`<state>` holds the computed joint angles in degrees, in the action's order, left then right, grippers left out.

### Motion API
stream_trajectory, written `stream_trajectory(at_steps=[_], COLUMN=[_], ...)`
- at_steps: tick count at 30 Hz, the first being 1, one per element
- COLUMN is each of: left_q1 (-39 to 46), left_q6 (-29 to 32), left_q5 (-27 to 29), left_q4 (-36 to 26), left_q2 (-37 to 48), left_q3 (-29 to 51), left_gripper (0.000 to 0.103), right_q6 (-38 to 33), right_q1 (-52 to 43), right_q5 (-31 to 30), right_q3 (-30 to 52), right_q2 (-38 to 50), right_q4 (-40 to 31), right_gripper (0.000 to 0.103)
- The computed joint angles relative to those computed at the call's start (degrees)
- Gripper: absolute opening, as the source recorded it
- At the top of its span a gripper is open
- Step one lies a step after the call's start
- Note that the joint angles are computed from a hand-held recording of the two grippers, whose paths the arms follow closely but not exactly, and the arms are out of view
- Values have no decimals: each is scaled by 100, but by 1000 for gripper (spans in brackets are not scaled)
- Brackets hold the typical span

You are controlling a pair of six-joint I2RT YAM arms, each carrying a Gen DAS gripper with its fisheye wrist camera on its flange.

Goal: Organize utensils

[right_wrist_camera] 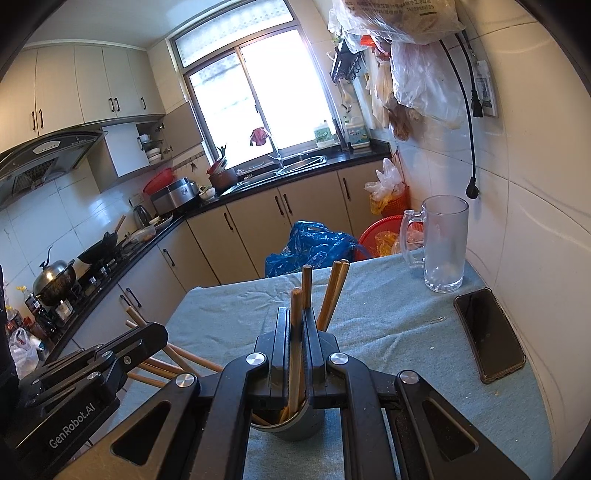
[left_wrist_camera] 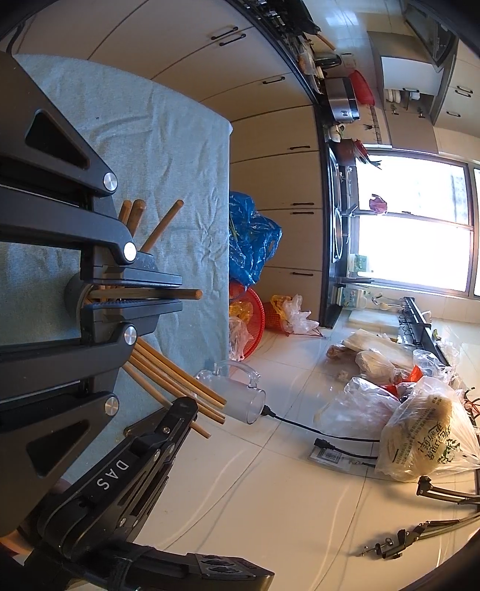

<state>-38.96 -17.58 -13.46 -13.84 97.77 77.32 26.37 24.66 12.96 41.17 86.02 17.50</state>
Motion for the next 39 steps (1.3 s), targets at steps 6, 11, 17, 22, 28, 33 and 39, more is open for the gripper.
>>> stream_trajectory(at_steps=[6, 11, 17, 22, 28, 33, 39], left_q1=[-31, -143, -250, -418, -967, -1650, -2503], left_q6=[-34, -94, -333, -545, -730, -899, -1274], left_q5=[40, -48, -214, -470, -1493, -2851, -4718], left_q4=[-45, -96, -202, -412, -569, -831, -1237], left_q2=[-225, -559, -1139, -1769, -2658, -3322, -4035], left_q3=[-154, -299, -627, -972, -1558, -1984, -2342], left_gripper=[5, 21, 33, 44, 74, 92, 103], right_q6=[-19, -36, 24, 95, 266, 599, 1232], right_q1=[-73, -57, 87, 296, 730, 1301, 2306], right_q5=[-103, 9, 211, 508, 1022, 1615, 2515], right_q3=[57, -37, -220, -459, -828, -1129, -1447], right_q2=[-3, -246, -705, -1334, -2290, -2964, -3494], right_q4=[-76, -104, -294, -565, -1169, -1796, -2514], right_gripper=[7, 28, 33, 41, 49, 53, 55])
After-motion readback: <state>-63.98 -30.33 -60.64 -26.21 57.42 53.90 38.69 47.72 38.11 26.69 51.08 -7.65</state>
